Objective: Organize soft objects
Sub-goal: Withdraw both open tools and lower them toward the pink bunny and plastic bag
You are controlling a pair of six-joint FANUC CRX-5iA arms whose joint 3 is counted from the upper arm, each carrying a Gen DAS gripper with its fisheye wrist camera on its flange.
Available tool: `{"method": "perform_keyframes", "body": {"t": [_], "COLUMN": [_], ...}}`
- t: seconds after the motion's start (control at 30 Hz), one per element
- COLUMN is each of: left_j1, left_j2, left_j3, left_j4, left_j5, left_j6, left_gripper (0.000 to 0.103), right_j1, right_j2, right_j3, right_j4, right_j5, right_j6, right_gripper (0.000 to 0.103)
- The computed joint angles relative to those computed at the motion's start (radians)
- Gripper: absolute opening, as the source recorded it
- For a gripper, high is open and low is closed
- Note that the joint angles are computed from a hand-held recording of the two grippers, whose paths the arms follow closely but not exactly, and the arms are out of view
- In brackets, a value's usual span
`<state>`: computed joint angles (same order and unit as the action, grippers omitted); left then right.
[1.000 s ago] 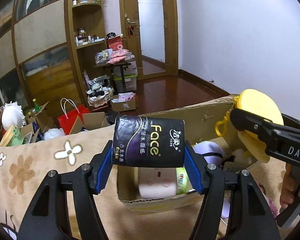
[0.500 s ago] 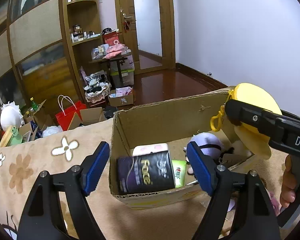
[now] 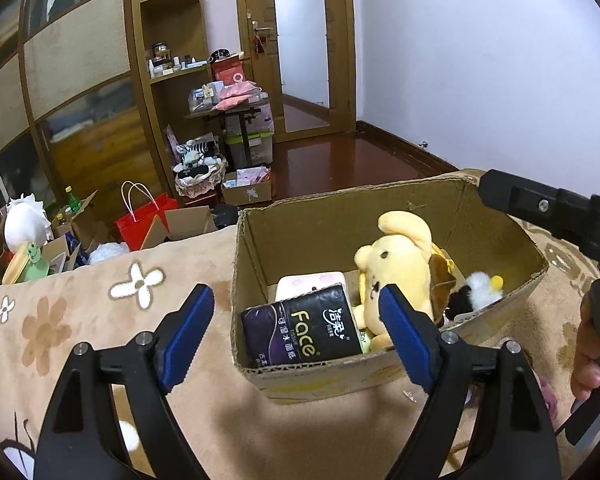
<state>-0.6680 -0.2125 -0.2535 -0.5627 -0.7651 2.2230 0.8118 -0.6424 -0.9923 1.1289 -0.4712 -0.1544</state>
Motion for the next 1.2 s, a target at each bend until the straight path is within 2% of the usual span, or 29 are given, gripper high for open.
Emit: {"method": "perform_keyframes", "body": {"t": [0.07,0.23,0.57,0.73,0.9,1.07,1.2], "left_j1": [-0.008,-0.057,-0.109,-0.135,-0.172,-0.169,-0.158], "left_j2": [-0.013,-0.029,-0.075,-0.085,-0.106,-0.126,-0.13], "left_j3": [-0.006,0.002,-0.007,-0.009,-0.013,-0.021,-0.03], "left_j4": [-0.019,-0.093,-0.083,-0.057,-0.062,-0.037,-0.007], "left_j5": [-0.003,-0.059,-0.124,-0.169,-0.209,-0.206,-0.19], "left_j6": [0.028,0.131,0.123,0.102,0.106,0.109,0.095], "left_gripper": [0.093,0.099,0.099,0.099,0.099,0.099,0.099], "right_j1": [0.031,0.108,0.293,0.428,0.517,0.626,0.679], "right_j2": [-0.013,-0.069,-0.17,-0.199,-0.23,-0.263,-0.273], "right_j3": [0.005,0.005,0.011,0.013,0.012,0.007,0.006], "right_j4": [-0.02,-0.056,-0.108,-0.104,-0.119,-0.12,-0.129], "right_j5": [-0.046,-0.156,-0.415,-0.574,-0.669,-0.789,-0.849], "right_j6": [0.015,0.028,0.029,0.015,-0.008,-0.043,-0.068], "right_gripper": [0.103,0.103,0.103,0.103,0.103,0.103,0.103]}}
